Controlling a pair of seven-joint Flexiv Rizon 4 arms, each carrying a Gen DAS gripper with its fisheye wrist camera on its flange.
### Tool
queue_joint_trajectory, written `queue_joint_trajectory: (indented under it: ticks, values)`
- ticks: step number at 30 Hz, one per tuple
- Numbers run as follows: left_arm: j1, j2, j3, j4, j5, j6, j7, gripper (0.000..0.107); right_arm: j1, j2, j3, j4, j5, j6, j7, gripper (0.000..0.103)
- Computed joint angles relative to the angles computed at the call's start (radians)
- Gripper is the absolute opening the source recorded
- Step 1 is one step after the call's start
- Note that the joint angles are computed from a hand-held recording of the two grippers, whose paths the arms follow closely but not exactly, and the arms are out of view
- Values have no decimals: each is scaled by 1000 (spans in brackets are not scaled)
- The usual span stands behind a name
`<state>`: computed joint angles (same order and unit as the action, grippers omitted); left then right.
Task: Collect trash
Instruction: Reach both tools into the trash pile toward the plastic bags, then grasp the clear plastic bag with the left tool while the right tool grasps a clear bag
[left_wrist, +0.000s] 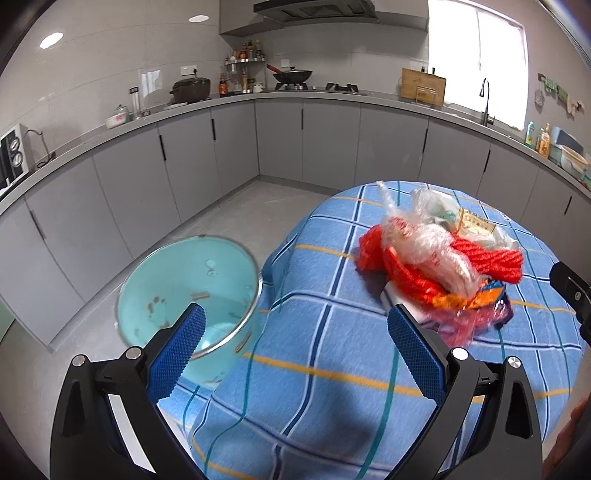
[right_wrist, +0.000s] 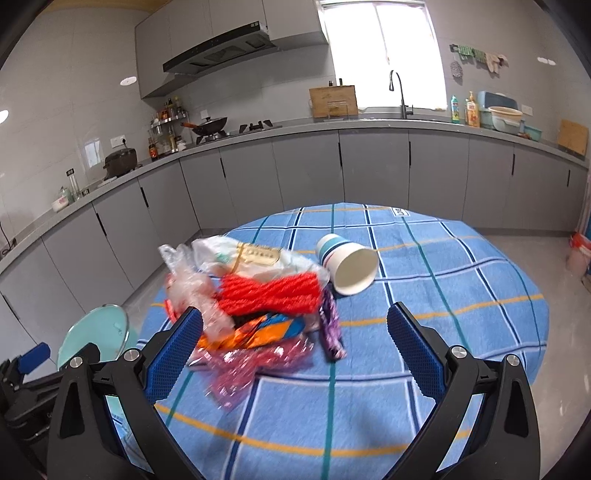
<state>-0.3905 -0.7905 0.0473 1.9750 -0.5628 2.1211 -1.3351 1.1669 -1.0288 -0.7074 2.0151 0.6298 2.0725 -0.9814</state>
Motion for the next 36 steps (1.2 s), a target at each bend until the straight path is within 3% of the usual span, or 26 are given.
queue_joint_trajectory:
  ticks: [6, 9, 10, 13, 17, 22, 24, 30, 36]
  values:
    - [-19, -36, 3, -115, 3, -76, 33, 96, -95, 19, 36, -37, -55, 14, -45, 96]
    - [30, -43, -49, -169, 58, -137, 16, 96, -165, 44, 86, -62, -105, 20, -86, 82]
    - [43, -49, -64, -194, 73, -161, 4, 96, -197, 58, 112, -72, -130, 14, -103, 78]
    - [-17, -82, 5, -275, 61, -231, -8, 86, -295, 90, 198, -100, -184, 12, -132, 74]
    - [-47, -117, 41, -362, 76, -316, -45, 81, -452, 127, 336, -143, -287, 40, -175, 72]
    - [-50, -158, 57, -442, 119, -412, -97, 74, -633, 134, 497, -214, -453, -7, -214, 72]
    - [-29, -168, 39, -457, 141, -435, -114, 73, -678, 119, 533, -243, -509, -33, -223, 72]
    - [36, -194, -25, -491, 222, -470, -146, 60, -849, 88, 696, -314, -699, -143, -191, 53]
    - [131, -175, -139, -436, 308, -389, -142, 42, -835, 112, 687, -256, -710, -81, -179, 32]
